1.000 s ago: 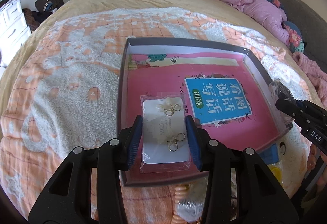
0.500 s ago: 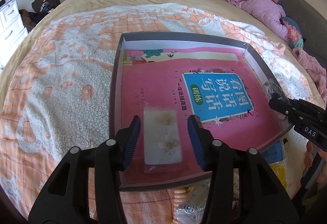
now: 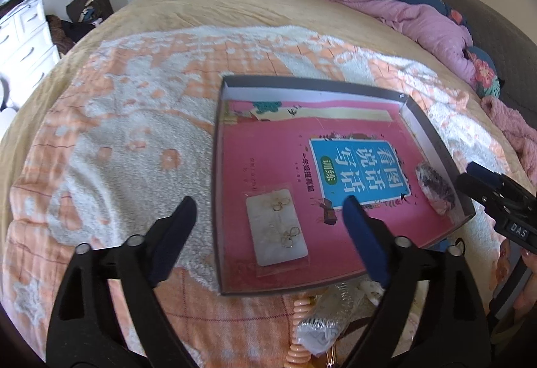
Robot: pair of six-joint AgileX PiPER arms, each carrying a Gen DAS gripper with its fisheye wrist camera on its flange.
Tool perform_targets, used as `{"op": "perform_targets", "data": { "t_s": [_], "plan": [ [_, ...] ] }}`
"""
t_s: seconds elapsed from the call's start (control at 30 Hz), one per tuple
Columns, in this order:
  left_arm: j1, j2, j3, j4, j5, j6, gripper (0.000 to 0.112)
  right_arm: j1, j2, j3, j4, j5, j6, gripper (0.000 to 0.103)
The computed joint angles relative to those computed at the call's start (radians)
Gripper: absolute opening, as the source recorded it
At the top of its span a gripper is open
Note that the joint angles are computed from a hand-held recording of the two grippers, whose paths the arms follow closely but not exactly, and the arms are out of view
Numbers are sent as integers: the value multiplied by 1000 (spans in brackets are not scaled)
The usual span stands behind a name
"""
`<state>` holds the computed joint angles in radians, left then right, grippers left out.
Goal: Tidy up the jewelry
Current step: 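Withdraw both tools and move back toward the remaining jewelry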
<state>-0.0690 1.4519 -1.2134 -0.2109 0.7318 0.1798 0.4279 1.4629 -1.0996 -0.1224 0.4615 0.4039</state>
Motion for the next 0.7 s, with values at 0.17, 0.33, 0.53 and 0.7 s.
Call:
{"op": "perform_targets", "data": {
  "t_s": [0.17,0.33,0.53,0.7],
  "plan": [
    [38,-56,8,-17,19,-3,94,14,-52,26,-49,-8,62,89],
    [77,-100,13,-37,49,6,94,35,-113,46,-98,1,117,92],
    [113,-165,43,-78,76,41,94,73,-184,72,-171,15,194,94],
    [118,-215,70,-92,98,56,94,108,-233,89,-197,35,228,95]
  ]
}}
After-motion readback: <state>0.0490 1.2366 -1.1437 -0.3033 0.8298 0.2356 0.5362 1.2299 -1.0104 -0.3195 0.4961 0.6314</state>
